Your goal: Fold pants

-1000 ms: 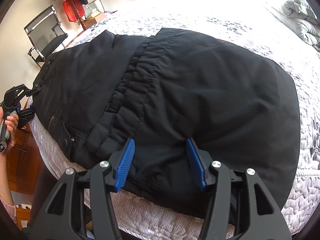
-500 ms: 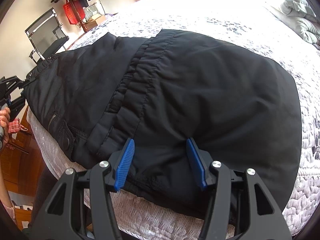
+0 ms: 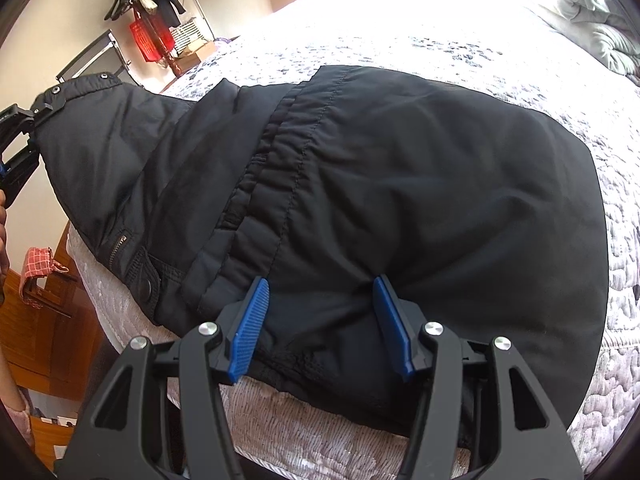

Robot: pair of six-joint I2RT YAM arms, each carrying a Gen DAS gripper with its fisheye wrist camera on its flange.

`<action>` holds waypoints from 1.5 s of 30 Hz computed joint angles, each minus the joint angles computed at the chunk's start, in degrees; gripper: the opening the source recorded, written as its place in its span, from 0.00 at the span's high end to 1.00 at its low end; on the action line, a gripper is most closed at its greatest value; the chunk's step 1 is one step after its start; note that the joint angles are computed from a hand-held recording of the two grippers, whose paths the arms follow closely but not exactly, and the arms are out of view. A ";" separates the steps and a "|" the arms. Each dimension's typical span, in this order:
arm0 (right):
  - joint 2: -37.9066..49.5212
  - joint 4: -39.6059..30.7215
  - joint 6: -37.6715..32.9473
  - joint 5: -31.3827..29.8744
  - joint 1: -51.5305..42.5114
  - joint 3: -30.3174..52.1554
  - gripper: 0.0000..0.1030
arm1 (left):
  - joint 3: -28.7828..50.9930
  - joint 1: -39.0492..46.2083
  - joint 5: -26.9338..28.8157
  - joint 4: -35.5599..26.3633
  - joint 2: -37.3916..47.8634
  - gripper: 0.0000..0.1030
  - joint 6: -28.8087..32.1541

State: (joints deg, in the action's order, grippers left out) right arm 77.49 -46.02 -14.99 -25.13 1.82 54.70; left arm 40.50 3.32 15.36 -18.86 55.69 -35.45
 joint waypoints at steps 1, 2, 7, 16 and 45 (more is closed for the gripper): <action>-0.12 -0.21 -0.05 -0.20 -0.33 0.09 0.47 | 0.63 -2.34 -1.39 -0.67 0.33 0.86 0.49; -0.43 -0.37 0.08 -0.34 -0.64 0.18 0.47 | 1.49 -4.64 -2.55 -1.49 0.77 0.85 1.09; -1.63 -1.30 0.58 -2.72 -4.11 0.90 0.47 | 4.17 -15.74 -8.29 -4.26 4.15 0.83 4.68; -0.94 -2.70 -1.15 -3.72 -10.80 2.72 0.46 | 9.89 -28.96 -16.34 -9.06 13.79 0.75 10.25; 5.94 -2.82 2.60 -13.58 -15.70 8.84 0.25 | 11.04 -20.22 -18.33 -14.45 23.97 0.17 13.00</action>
